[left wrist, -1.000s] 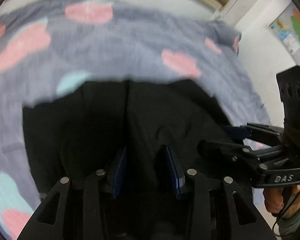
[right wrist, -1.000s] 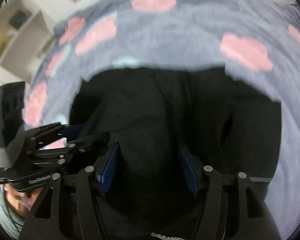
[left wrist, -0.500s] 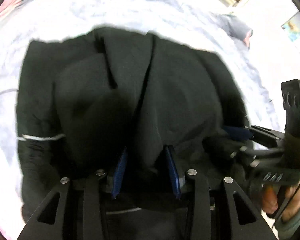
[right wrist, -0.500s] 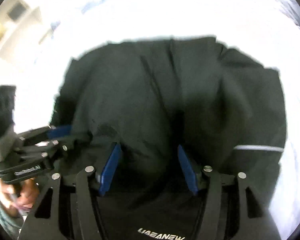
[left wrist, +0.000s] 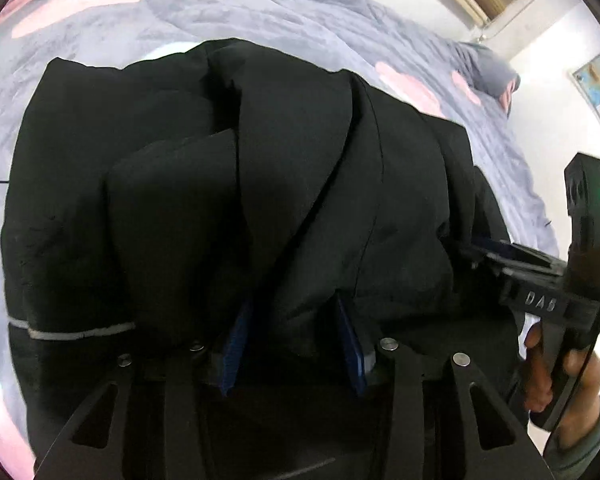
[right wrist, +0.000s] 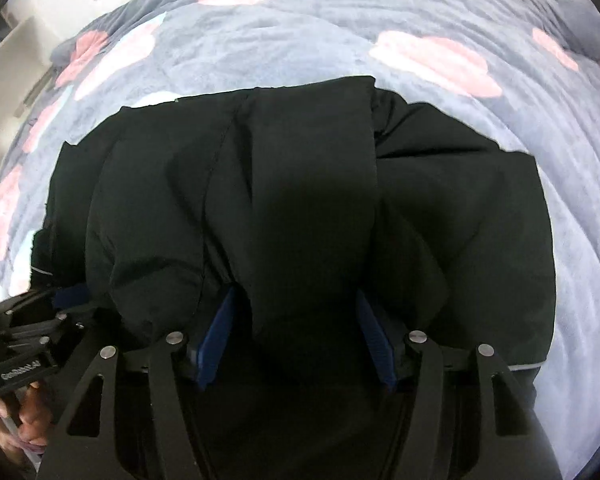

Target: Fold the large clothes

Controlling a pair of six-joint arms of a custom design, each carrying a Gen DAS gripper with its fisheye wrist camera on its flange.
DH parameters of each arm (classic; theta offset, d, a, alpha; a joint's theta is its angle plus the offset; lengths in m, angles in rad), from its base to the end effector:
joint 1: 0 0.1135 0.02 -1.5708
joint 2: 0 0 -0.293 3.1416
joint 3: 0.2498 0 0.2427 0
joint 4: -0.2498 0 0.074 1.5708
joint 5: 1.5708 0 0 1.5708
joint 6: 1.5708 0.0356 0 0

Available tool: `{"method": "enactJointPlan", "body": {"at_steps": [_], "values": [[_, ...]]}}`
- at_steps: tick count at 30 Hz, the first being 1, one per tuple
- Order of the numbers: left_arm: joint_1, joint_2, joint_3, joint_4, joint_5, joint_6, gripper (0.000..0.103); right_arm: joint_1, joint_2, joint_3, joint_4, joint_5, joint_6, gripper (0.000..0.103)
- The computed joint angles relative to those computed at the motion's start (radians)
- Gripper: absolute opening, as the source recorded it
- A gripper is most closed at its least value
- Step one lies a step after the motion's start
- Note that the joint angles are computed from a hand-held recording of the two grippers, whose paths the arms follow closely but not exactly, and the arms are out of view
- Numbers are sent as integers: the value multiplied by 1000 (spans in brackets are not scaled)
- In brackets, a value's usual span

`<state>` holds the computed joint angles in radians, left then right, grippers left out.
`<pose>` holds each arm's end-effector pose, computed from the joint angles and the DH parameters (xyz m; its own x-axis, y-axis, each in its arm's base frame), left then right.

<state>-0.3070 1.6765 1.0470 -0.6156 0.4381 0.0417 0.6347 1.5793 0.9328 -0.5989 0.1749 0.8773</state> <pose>0.2912 -0.1082 0.2143 -0.8855 0.3203 -0.3365 0.4404 0.8095 -0.3882 0.2301 0.1617 0.2094 -0.9023 0.2760 -0.3312 0.2422 0.9600 0.1404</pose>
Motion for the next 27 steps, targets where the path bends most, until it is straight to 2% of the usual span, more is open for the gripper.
{"method": "enactJointPlan", "body": {"at_steps": [2, 9, 11, 12, 15, 17, 19, 22, 25, 27], "values": [[-3, -13, -38, 54, 11, 11, 44, 16, 3, -18, 22, 29, 9, 65], [9, -75, -112, 114, 11, 64, 44, 142, -16, -77, 79, 156, 92, 65], [4, -101, -151, 164, -7, 68, 45, 187, -36, -106, 88, 198, 128, 65], [1, -124, -181, 194, -17, 71, 45, 263, -63, -105, 39, 223, 199, 65], [5, -167, -237, 250, -20, 67, 45, 373, -63, -117, 1, 280, 279, 65], [28, -195, -274, 280, 17, 73, 45, 411, -93, -123, -48, 293, 304, 65], [65, -214, -267, 235, 58, 105, 45, 500, -144, -108, -144, 316, 400, 65], [157, -306, -245, 104, 148, 176, 45, 646, -194, -67, -273, 357, 570, 65], [281, -454, -230, -81, 230, 302, 45, 866, -234, -33, -422, 399, 829, 65], [383, -511, -212, -213, 301, 418, 47, 975, -203, 36, -550, 420, 949, 65]]}}
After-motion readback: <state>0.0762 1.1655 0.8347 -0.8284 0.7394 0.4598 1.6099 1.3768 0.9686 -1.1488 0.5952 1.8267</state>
